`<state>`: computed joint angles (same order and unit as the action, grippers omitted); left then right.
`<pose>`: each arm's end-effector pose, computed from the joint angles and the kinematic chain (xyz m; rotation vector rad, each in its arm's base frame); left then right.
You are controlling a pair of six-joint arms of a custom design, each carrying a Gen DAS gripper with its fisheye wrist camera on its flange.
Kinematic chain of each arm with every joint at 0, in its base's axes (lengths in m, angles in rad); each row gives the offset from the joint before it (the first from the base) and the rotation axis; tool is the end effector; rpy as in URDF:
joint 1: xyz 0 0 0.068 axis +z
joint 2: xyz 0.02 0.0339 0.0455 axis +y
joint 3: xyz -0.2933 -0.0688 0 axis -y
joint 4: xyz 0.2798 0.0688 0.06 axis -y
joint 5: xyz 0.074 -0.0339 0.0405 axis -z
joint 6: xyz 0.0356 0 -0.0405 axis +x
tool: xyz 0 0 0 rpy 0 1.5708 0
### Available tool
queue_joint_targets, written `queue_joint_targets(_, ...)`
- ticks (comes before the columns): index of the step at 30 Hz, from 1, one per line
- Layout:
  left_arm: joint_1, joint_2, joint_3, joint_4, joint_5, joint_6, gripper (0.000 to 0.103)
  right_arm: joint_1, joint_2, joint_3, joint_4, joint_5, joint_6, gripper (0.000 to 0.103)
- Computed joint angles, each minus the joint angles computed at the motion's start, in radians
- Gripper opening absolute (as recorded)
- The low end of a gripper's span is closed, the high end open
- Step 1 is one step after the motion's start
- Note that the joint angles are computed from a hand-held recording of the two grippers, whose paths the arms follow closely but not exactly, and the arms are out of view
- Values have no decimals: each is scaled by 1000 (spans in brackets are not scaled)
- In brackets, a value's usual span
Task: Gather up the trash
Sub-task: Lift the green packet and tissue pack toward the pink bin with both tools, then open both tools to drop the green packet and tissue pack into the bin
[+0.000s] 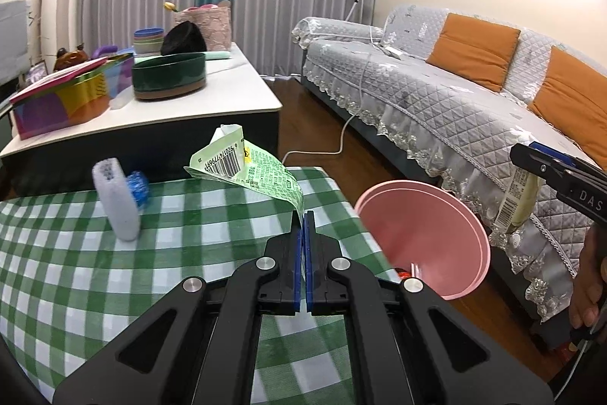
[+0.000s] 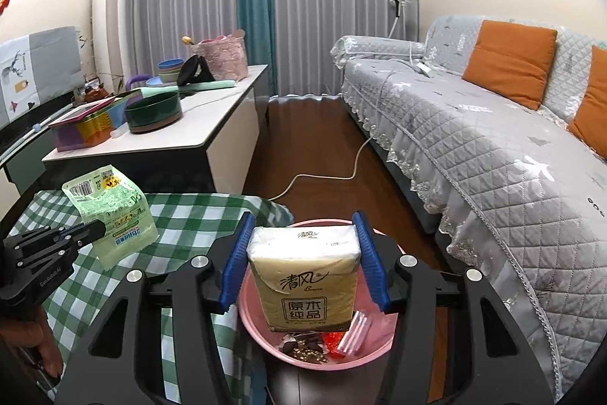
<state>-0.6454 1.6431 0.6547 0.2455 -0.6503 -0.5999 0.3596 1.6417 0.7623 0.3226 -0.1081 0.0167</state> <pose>0.2691 -0.1756 0.1361 -0.2652 2.1230 0.0373 0.3340 0.1297 0.1710 -0.4288 2.0992 0.3363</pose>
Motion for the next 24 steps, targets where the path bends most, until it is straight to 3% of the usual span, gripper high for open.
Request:
queue_joint_targets(8,-30,88,82,4,12,30,1,-50,34,26,-1,-22,10,53)
queue_joint_targets(24,-26,286,325,24,166,182,1,-114,151,146,-34,-52,62,53)
